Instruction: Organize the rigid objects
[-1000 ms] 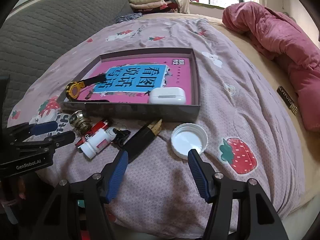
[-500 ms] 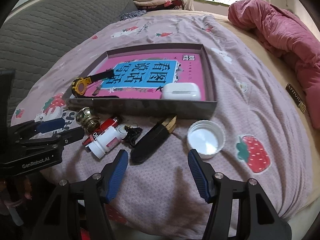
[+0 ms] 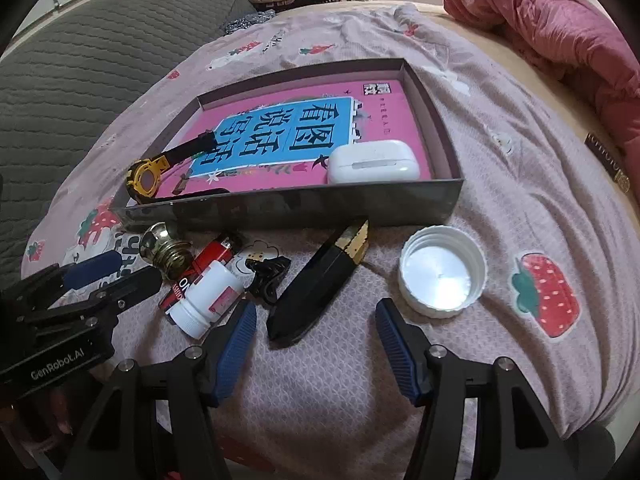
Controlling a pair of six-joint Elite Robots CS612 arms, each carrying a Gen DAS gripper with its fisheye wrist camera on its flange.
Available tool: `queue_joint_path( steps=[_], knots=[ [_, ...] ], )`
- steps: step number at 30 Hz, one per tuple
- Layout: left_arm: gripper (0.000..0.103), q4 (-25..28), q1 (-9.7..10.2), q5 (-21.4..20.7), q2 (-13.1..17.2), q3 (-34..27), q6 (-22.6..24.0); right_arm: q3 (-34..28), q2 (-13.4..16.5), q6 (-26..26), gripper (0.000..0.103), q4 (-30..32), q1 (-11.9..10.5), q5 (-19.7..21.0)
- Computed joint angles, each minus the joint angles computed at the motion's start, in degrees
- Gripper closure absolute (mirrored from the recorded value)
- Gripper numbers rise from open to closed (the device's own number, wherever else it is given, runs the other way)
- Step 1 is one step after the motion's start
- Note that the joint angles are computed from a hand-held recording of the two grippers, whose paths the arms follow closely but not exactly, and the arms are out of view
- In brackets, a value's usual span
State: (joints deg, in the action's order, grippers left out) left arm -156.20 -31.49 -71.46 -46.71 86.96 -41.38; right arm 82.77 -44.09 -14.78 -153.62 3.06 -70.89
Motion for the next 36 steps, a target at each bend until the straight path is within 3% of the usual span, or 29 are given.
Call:
queue_joint_path(
  steps=[18,26,36],
  knots=[
    [0.039,0.0,0.19,-0.4,0.8,-0.9,0.0,-1.0,0.5,2.8,0.044,0.4,0.4,-2.6],
    [0.039,-0.2,0.38,-0.7,1.0,-1.0,-0.4,-3.6,1.9,6.0,0.049,2.2,1.8,-7.3],
    [0.039,-1.0,0.58,-0.9,1.4,-1.2,-0.2,-4.3,2.8,1.9,0.055,0.8,2.7,-9.9]
  ],
)
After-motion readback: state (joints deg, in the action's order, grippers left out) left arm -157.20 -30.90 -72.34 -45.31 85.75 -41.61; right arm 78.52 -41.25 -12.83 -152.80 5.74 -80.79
